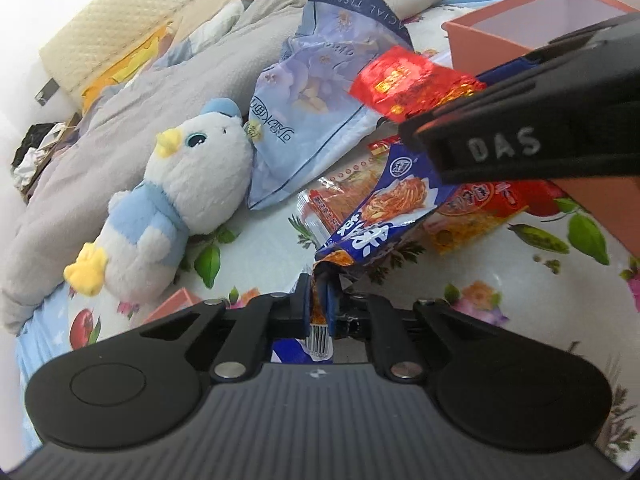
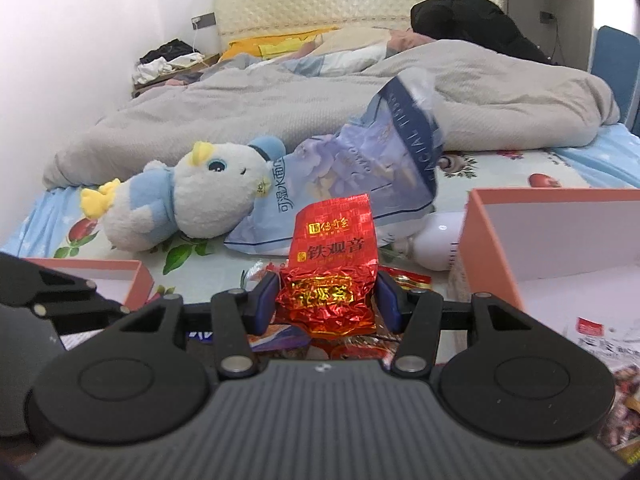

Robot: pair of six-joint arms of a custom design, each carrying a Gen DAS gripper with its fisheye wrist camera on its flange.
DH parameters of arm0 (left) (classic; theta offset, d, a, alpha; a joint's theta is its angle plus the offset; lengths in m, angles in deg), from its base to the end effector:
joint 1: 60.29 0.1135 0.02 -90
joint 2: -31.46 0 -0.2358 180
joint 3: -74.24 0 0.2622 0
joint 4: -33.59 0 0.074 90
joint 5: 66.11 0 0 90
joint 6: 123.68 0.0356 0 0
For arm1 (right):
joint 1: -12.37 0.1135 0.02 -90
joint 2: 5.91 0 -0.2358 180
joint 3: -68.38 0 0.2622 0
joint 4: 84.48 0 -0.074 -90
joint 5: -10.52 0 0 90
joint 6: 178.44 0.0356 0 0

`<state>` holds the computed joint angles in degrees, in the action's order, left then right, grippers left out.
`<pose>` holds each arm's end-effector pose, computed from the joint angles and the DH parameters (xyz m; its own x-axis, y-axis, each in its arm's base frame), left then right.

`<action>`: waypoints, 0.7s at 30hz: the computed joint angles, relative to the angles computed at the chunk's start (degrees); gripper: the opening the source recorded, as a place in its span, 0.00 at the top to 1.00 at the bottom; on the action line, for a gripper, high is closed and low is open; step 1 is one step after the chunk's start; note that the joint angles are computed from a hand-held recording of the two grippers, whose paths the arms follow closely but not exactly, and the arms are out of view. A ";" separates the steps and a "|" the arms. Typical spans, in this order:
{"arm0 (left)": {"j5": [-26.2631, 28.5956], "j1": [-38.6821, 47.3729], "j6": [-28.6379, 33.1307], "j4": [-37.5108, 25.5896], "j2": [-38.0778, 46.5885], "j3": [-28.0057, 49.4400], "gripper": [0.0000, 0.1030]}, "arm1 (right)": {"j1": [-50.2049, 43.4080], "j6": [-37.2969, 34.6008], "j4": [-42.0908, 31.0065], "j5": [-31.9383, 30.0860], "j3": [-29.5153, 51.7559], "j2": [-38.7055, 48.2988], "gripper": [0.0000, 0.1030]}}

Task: Organize snacks
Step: 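Lift and carry both held packets over the pink box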

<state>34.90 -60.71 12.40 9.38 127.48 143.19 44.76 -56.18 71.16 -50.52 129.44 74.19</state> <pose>0.3463 -0.0093 0.1437 -0.4500 0.7104 -0.5412 0.6498 0.6761 0.3472 0.2657 0.1481 0.1880 -0.5822 0.1837 -0.7920 0.1646 0.9806 0.1065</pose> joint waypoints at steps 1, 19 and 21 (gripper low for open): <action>-0.01 0.13 -0.56 -0.32 -1.30 -0.91 0.91 | 0.43 0.33 -0.94 0.45 -0.47 -1.33 0.47; 0.52 5.38 -10.31 -8.24 -22.59 -12.82 0.91 | 12.90 10.00 -20.82 9.38 -5.51 -20.73 0.47; 0.46 5.97 -12.47 -11.00 -25.63 -13.47 0.91 | 14.62 12.24 -23.43 9.84 -5.47 -21.89 0.47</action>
